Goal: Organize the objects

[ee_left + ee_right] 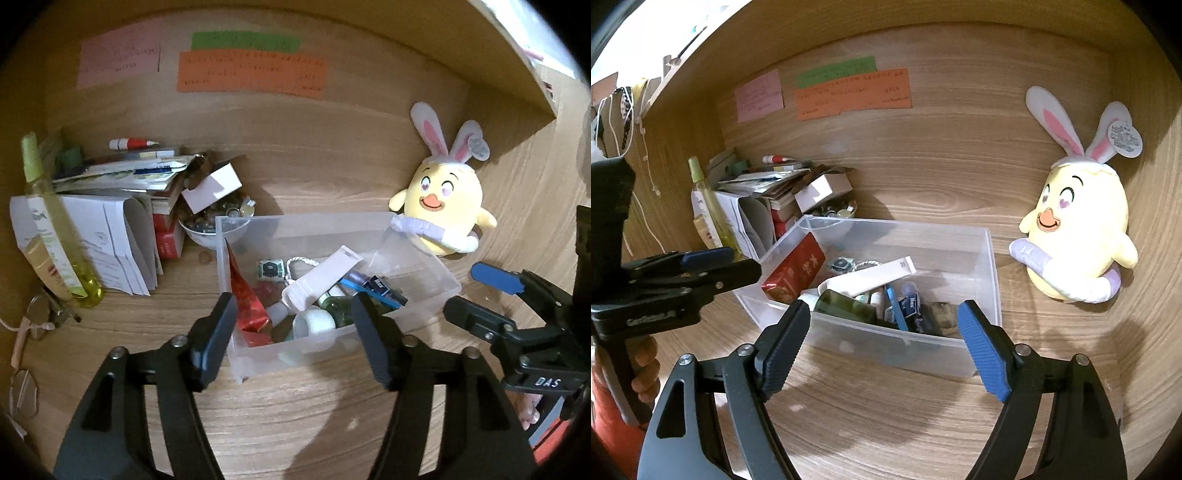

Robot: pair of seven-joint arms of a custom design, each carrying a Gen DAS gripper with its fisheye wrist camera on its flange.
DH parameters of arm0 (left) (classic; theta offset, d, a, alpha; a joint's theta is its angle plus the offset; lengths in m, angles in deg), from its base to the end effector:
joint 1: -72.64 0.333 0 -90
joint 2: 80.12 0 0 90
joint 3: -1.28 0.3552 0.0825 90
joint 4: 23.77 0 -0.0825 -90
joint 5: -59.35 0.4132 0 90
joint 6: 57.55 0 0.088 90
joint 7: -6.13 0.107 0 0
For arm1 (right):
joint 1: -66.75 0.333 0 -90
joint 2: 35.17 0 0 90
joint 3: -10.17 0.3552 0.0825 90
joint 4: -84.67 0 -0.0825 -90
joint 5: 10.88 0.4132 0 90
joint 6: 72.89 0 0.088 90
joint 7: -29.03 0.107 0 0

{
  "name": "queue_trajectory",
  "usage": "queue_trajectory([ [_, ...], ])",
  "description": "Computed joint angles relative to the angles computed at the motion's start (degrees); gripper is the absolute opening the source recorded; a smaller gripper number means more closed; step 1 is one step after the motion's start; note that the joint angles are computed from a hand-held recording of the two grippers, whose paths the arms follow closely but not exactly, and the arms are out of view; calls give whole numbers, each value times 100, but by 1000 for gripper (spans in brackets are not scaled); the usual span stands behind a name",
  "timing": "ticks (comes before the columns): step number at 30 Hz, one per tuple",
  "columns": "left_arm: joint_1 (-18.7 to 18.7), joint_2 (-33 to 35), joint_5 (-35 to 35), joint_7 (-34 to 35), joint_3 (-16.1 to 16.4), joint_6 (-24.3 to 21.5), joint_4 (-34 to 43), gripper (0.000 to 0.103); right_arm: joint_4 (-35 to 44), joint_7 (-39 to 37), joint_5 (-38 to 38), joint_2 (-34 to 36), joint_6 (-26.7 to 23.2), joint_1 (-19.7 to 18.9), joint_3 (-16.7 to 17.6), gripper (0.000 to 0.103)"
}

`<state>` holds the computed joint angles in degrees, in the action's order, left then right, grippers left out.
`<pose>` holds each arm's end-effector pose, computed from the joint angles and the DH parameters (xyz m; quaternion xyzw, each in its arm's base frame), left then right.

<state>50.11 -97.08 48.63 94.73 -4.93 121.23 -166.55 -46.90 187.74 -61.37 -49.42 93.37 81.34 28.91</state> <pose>0.4411 -0.2280 0.5261 -0.5303 0.7214 -0.3993 0.1973 0.4101 0.3397 0.5469 -0.6831 0.5659 -0.2570 0.3835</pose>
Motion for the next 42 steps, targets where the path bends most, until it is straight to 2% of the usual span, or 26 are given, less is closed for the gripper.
queue_trajectory([
  [2,198,-67,131,-127,-198,49,-71,73,4,65,-71,-14,-31,-20,37,83],
  [7,994,-250,755,-712,-932,230,-261,87,27,221,-290,-45,-171,-24,97,84],
  [9,1185,-317,949,-914,-1092,309,-334,91,24,310,-381,-63,-224,-13,106,88],
  [15,1225,-367,1238,-1227,-1080,343,-414,96,-36,437,-456,-116,-265,71,46,93],
  [18,1073,-332,1269,-1266,-927,324,-425,96,-77,440,-440,-145,-247,81,38,94],
  [25,927,-349,1298,-1301,-785,381,-488,96,-127,445,-418,-188,-241,59,71,95],
  [42,835,-349,1307,-1270,-733,404,-508,96,-160,414,-320,-200,-195,29,104,96],
])
